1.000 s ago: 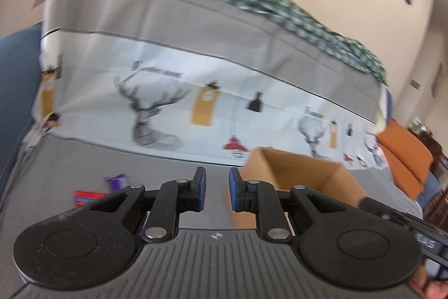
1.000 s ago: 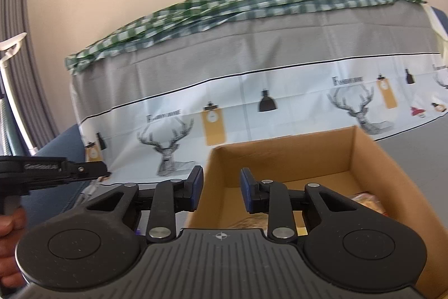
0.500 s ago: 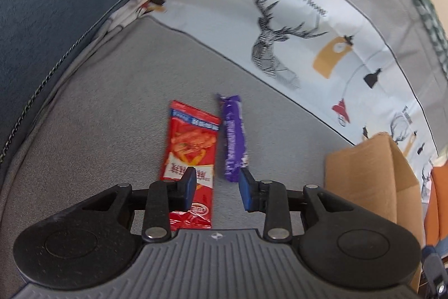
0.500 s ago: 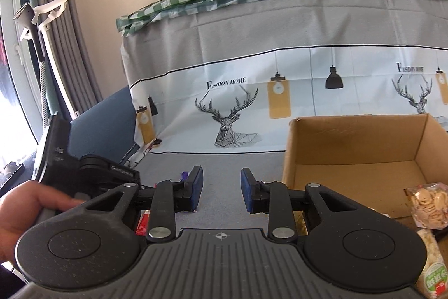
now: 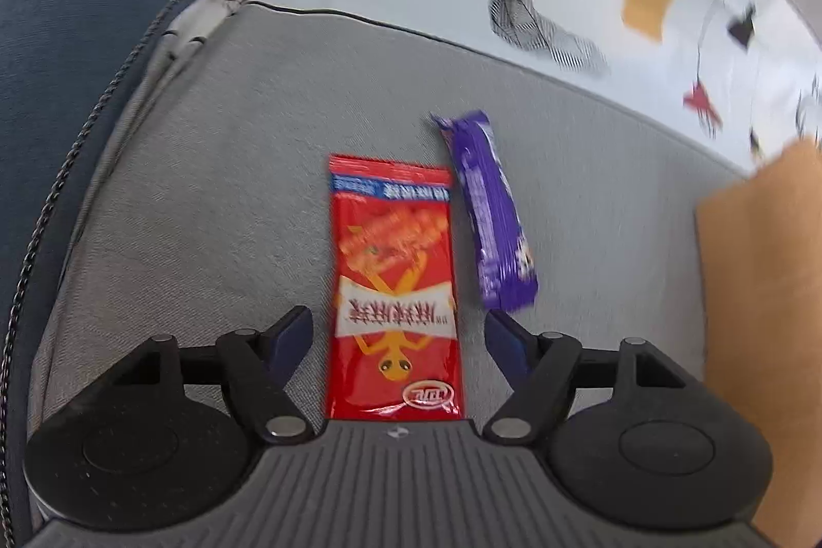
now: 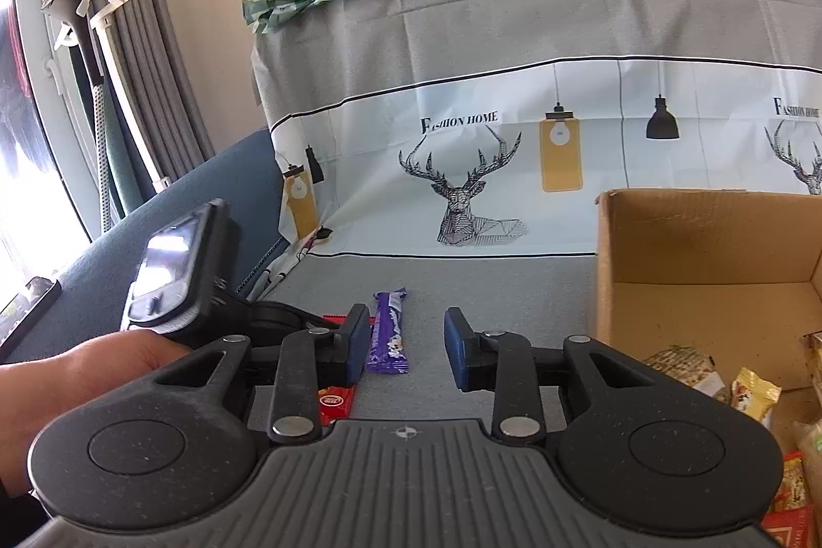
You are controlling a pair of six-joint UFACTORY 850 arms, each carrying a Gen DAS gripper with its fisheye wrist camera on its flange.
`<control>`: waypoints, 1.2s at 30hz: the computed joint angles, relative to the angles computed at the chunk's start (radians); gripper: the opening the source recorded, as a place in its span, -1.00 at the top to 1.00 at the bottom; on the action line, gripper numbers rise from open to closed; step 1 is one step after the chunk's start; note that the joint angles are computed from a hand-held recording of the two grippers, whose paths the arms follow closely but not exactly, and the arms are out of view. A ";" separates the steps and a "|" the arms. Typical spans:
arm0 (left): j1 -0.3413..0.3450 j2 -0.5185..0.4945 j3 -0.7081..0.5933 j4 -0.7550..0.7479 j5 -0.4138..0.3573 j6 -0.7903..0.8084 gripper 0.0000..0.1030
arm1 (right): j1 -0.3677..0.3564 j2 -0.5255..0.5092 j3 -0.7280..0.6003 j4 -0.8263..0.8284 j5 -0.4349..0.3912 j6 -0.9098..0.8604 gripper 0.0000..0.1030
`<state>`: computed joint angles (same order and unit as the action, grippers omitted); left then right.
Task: Organize snacks
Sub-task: 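Move both open tools back to the remaining snacks, then grasp the purple chocolate bar with the right tool while the left grasps the red spicy-strip packet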
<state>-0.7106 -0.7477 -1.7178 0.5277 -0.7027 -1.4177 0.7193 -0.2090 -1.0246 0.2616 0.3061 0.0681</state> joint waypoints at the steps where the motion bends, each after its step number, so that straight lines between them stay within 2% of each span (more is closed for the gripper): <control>1: -0.002 -0.006 -0.009 0.002 -0.009 0.021 -0.55 | 0.003 -0.006 -0.006 0.005 -0.002 -0.004 0.33; 4: -0.001 -0.007 -0.005 0.018 -0.014 0.038 -0.52 | 0.015 -0.026 -0.027 0.044 -0.007 -0.038 0.31; 6: -0.003 -0.005 -0.002 0.037 -0.033 0.036 -0.27 | 0.022 -0.039 -0.040 0.075 -0.011 -0.061 0.26; 7: -0.004 0.000 0.005 0.047 -0.036 0.034 -0.06 | 0.027 -0.046 -0.047 0.102 -0.012 -0.084 0.25; 13: 0.017 0.068 0.086 0.054 0.001 -0.061 0.12 | 0.047 -0.102 -0.105 0.266 -0.012 -0.224 0.22; 16: 0.029 0.106 0.134 0.049 0.020 -0.126 0.14 | 0.059 -0.149 -0.155 0.400 -0.007 -0.346 0.22; 18: 0.038 0.123 0.157 0.034 0.034 -0.145 0.14 | 0.061 -0.183 -0.193 0.430 -0.017 -0.363 0.22; 26: 0.043 0.124 0.160 0.019 0.030 -0.112 0.13 | 0.073 -0.349 -0.380 0.640 -0.062 -0.520 0.19; 31: 0.046 0.129 0.170 0.016 0.048 -0.102 0.12 | 0.070 -0.446 -0.492 0.853 -0.098 -0.711 0.19; 36: 0.051 0.136 0.182 0.007 0.068 -0.099 0.12 | 0.058 -0.532 -0.595 1.136 -0.142 -0.969 0.17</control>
<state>-0.6596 -0.6114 -1.5354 0.5348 -0.6348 -1.5172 0.7769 -0.7410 -1.6201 1.3978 0.1644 -0.9008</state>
